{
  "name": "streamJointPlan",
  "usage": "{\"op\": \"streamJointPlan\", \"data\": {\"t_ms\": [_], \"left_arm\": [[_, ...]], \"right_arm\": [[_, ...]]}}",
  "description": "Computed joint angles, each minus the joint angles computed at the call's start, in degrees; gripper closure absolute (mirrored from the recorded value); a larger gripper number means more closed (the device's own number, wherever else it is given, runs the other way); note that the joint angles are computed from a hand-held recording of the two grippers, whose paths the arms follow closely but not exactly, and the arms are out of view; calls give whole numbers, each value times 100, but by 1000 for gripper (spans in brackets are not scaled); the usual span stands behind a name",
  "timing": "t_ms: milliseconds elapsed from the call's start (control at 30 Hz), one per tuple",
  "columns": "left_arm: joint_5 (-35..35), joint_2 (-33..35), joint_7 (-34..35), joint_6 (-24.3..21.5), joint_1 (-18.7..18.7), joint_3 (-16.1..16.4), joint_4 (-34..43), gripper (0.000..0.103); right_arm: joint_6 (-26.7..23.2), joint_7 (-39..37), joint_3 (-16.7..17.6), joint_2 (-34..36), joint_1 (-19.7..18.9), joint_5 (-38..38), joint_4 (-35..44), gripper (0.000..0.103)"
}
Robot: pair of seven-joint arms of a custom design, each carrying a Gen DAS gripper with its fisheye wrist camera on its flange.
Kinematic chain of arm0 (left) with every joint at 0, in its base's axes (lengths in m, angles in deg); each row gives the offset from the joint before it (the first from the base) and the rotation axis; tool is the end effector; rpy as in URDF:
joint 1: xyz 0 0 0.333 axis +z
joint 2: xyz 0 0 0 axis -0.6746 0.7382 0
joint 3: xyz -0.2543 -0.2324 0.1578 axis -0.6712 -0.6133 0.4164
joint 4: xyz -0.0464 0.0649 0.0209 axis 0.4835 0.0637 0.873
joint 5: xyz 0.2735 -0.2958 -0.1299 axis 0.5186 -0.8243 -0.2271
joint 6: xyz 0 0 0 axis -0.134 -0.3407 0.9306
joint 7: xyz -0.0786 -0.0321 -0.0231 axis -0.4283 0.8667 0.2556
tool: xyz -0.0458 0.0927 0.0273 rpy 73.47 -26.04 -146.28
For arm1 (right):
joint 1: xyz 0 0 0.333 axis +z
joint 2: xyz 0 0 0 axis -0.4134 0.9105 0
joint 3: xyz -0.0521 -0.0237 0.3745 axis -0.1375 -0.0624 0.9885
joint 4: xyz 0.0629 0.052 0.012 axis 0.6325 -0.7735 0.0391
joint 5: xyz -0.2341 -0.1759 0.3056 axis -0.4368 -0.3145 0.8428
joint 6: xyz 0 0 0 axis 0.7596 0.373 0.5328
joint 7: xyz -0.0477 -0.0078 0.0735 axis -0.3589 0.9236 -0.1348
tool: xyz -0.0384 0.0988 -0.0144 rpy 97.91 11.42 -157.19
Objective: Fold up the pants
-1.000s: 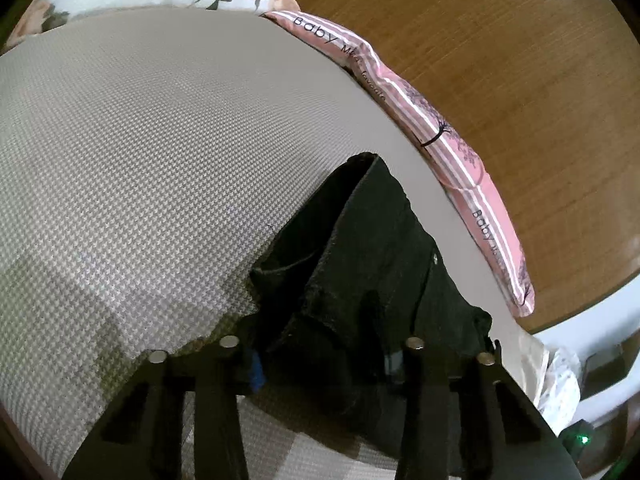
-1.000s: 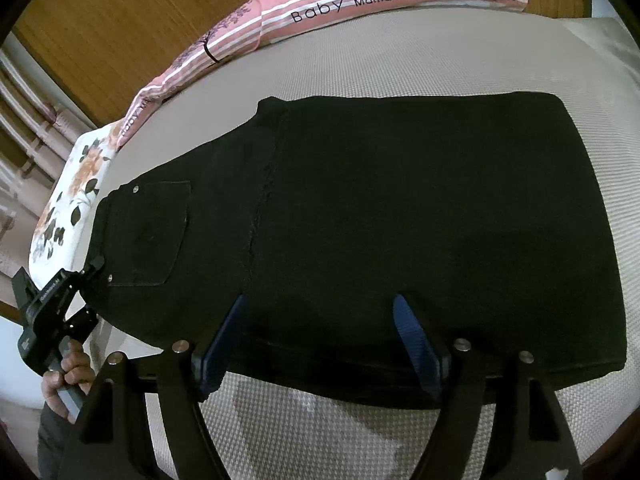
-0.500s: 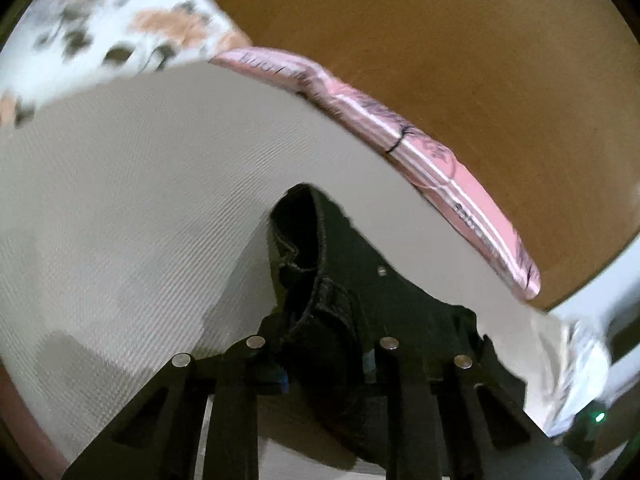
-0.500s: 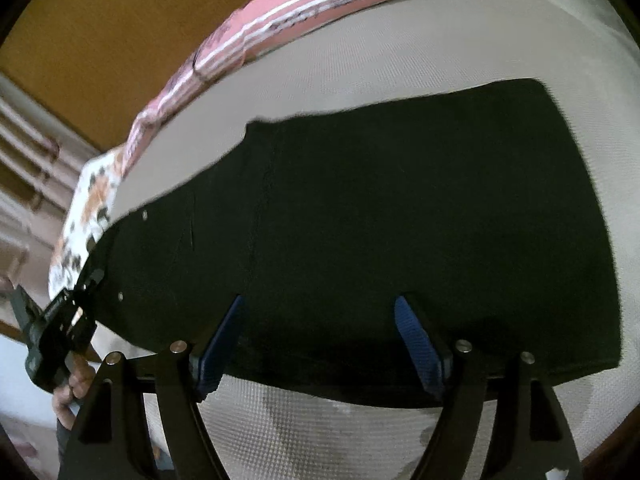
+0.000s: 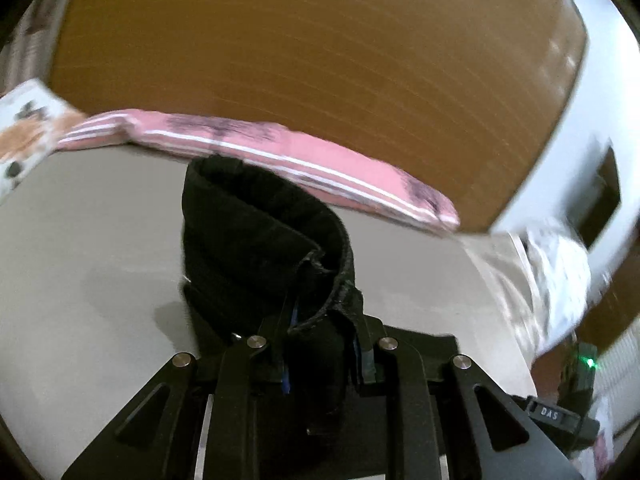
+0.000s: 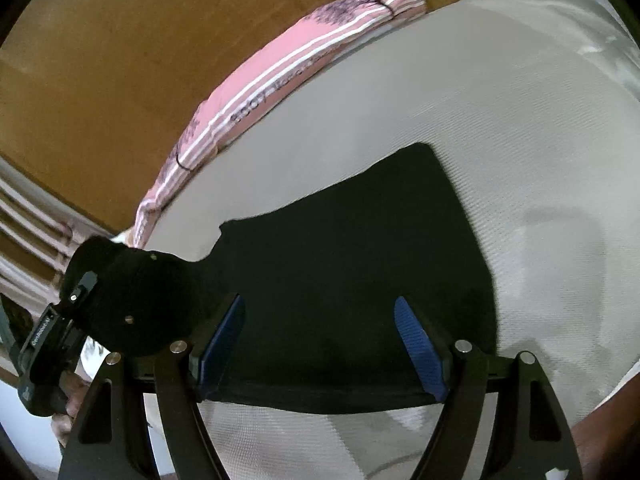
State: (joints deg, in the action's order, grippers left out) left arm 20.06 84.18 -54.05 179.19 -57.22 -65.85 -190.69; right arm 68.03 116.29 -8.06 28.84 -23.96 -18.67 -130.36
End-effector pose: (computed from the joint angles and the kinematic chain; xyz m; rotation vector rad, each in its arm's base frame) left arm 0.6935 -0.1622 0.4711 -2.1372 1.1732 -1.0830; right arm 0.7003 0.0764 0.4025 -1.7329 1.5895 0.1435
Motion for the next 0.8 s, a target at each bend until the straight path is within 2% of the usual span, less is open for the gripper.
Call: {"op": "streamJointPlan", "data": {"t_ms": [67,233,333,400,500,567,667,700,800], "left_arm": [[-773,307,1076,-94,269,-523,365,82],[-2184,977,3139,-335,699,-1564,1145,82],[-2882,1434,4203,-735,911,-2197,1661,81],[-3272,1768,4753,-1149,934,-2481,2045,81],[-3548,2075,5148,-1557,734,-2465,2381,80],[-3614,2176,5314,-1769,541,-2322,2515,79],[-3613,2192,5498,-1806,263,-2029,2564,73],[-3666,2176,5573,-1821,209,-1978,2564,73],[-3878,2065,5911,-1842,138,-1908,2483,64]], "right_arm": [[4,-5,-21,-20,-36,24,-3,27],[-12,43,-79,-21,-135,84,21,27],[-36,136,-123,32,-177,21,99,27],[-44,150,-118,69,-220,31,150,27],[-110,143,-127,118,-302,-15,211,27],[-120,147,-138,147,-319,-96,244,27],[-187,82,-132,147,-372,-169,247,27],[-235,58,-132,165,-383,-213,269,27],[-426,-11,-109,212,-433,-262,343,27]]}}
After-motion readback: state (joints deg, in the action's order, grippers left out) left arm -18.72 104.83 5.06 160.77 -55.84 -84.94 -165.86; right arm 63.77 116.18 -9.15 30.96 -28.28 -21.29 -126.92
